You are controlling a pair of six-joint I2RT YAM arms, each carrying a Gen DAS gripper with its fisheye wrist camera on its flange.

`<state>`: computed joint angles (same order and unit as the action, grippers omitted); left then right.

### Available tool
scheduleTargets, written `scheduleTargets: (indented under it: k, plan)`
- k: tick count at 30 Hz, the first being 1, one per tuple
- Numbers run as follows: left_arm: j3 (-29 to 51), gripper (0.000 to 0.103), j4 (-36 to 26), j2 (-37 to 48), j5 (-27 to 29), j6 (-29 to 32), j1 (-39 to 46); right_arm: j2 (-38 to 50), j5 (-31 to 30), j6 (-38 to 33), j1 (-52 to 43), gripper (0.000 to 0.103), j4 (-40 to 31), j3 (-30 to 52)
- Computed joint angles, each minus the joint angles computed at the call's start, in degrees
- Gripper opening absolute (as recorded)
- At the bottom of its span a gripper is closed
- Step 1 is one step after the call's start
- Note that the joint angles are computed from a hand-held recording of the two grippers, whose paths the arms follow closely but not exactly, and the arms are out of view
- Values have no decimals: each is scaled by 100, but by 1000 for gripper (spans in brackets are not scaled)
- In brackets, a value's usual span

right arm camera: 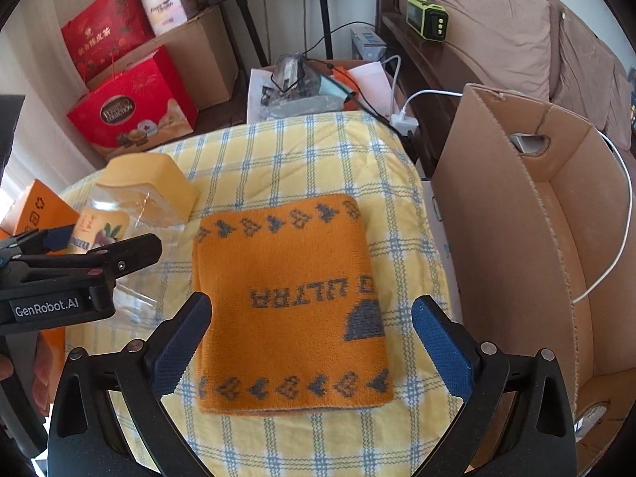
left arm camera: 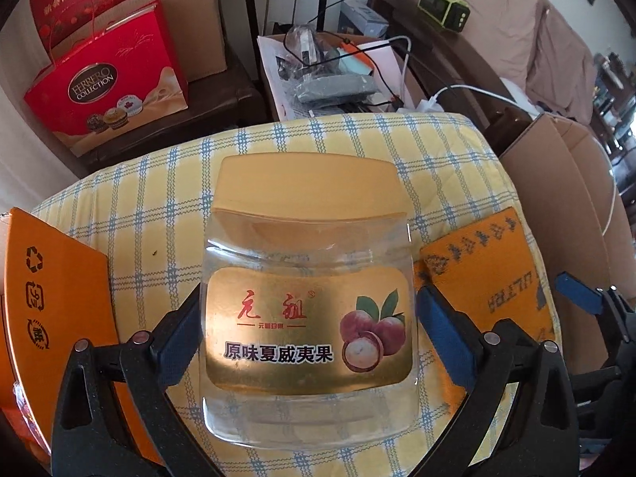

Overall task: Organize objects
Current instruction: 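Grasp the clear gold-labelled jar with the left gripper while the right gripper approaches the orange towel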

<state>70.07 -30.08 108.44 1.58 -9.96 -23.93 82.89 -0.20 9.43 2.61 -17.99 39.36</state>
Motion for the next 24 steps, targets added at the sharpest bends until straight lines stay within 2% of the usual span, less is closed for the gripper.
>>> scheduleTargets:
  k: [6,12,15,17,22,24]
  plan:
    - [85,99,28,285,163,-66,131,383,-18,-63,220,103,37,163]
    - [41,100,119,343,248,-149,217,685,282,-52,405,103,154,253]
    - [-31,98,221,293,149,-112,171,788,368,-76,431,103,237,264]
    - [-125,93,336,198,52,-83,110,814,405,-73,454,103,289,246]
    - [-162,92,407,155,-219,-32,-22,881,764,-30,717,103,402,215]
    - [-202,92,454,122,-282,-21,-60,830,720,-20,721,97,363,214]
